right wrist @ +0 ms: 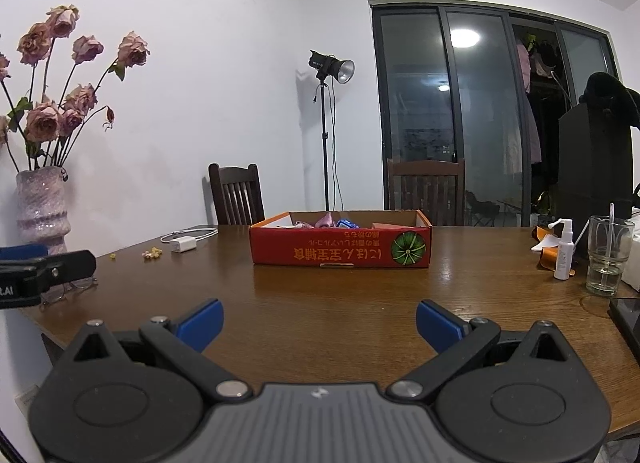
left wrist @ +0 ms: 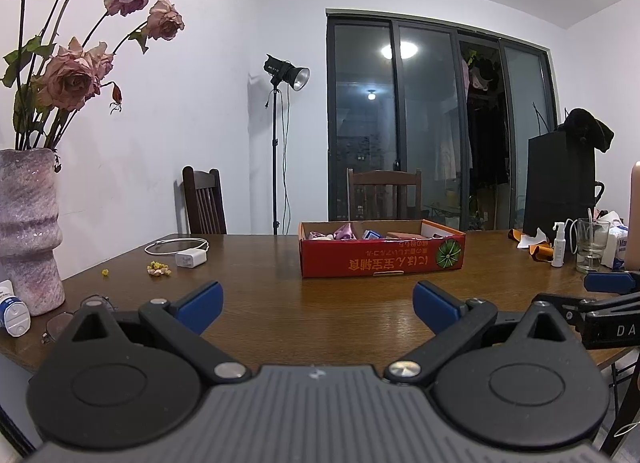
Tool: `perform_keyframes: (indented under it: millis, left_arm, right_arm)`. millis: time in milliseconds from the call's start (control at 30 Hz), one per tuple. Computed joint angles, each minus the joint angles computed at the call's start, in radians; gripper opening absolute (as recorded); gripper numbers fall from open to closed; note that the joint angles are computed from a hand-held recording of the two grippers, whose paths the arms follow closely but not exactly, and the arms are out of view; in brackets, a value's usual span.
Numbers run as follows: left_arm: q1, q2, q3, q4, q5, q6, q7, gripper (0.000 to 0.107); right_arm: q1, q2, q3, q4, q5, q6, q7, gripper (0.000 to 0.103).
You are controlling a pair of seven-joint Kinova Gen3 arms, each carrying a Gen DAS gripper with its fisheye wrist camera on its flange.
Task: Organize soft objects
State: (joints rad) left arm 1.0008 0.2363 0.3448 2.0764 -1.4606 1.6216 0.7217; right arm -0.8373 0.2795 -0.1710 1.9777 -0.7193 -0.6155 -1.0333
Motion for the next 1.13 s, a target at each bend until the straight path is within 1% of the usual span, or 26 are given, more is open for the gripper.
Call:
perform_keyframes:
  millis: [367,700,867,1133]
  left_arm:
    - [-0.001,-0.001,0.000,0.002,-0.001,-0.001,0.000,0.103]
    - [-0.007,-0.014,0.004,0.009,0.000,-0.018,-0.019,0.103]
    - [-0.004,-0.012,0.006,0.020,-0.015,-0.008,-0.008,0.103]
    - [-0.004,-0.010,0.008,0.020,-0.013,-0.003,0.004,0.103]
  right_arm:
    - [0.001,0.000,-0.001,0.001,0.002,-0.002,-0.003,0.103]
    - [0.009,0.005,-0.005,0.009,0.024,-0.022,-0.033,0.103]
    - [0.009,0.005,-0.004,0.008,0.030,-0.017,-0.033,0.103]
    - [0.013,0.003,-0.003,0.009,0.048,-0.011,-0.040,0.103]
